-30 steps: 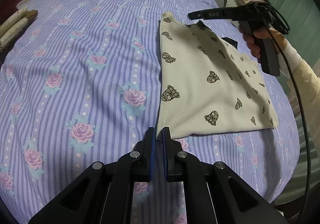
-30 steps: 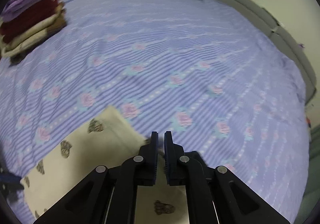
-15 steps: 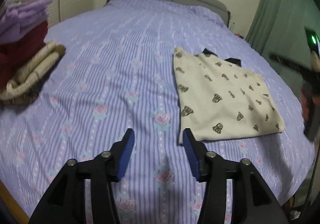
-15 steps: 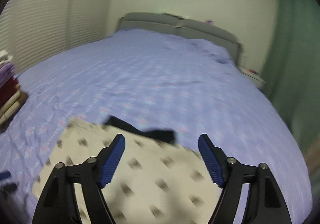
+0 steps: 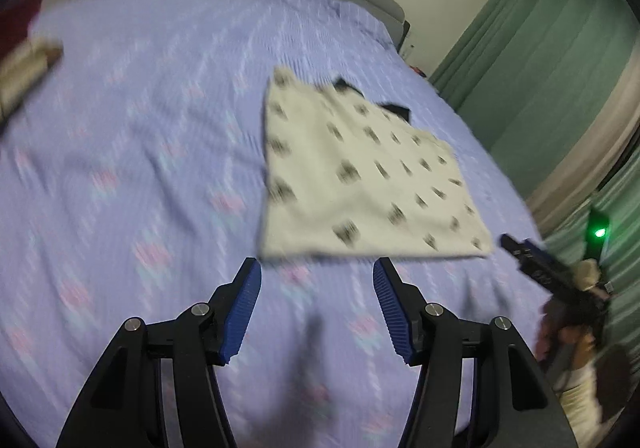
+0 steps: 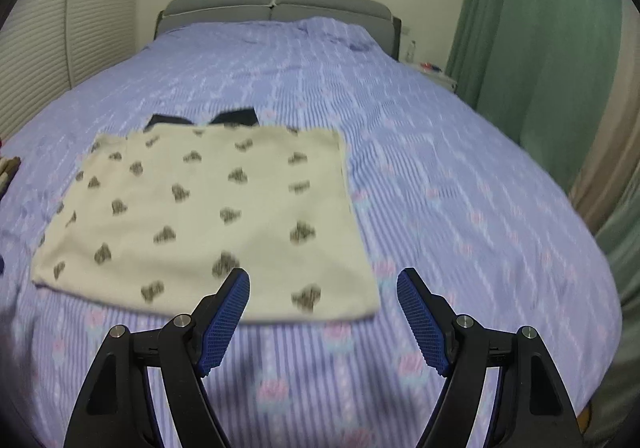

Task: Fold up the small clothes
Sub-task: 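Grasp the folded shirt's edge with the left tool and lift it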

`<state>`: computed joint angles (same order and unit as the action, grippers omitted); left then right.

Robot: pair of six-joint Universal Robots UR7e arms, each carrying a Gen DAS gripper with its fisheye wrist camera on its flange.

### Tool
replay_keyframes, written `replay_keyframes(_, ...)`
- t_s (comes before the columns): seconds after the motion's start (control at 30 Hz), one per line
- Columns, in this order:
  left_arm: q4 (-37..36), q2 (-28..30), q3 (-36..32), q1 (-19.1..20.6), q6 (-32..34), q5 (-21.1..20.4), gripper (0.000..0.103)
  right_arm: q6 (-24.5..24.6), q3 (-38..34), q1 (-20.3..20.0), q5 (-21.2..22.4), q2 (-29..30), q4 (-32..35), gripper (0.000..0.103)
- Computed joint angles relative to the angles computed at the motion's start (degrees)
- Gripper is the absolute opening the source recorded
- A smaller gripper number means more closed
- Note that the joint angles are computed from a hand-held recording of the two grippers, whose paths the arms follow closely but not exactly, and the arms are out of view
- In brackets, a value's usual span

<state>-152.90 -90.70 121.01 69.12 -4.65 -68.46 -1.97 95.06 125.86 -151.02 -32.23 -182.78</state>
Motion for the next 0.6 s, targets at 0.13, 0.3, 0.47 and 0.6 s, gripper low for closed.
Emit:
replay_keyframes(0.13, -2.5, 1.3, 1.8, 1.3, -3.2, -4.4, 0.056, 3.2, 3.6, 0.3, 2.1, -0.9, -2.1, 0.076)
replay_keyframes(0.3, -9.7, 5.9, 1.3, 5.4, -6.8, -12.7, 0.057, 5.3, 5.7, 0.8, 4.1, -1.1, -1.7, 0.076)
replay_keyframes(0.47, -17.6, 10.1, 1.0, 6.2, -6.0, -12.5, 0.057, 5.0, 5.3, 1.7, 4.6, -0.5, -1.4, 0.076)
replay_keyframes(0.6, -19.9, 12.1, -0.3, 6.1, -4.4, -12.3, 0.057, 3.6, 4.2, 2.1, 5.6, 0.1, -2.5, 0.076)
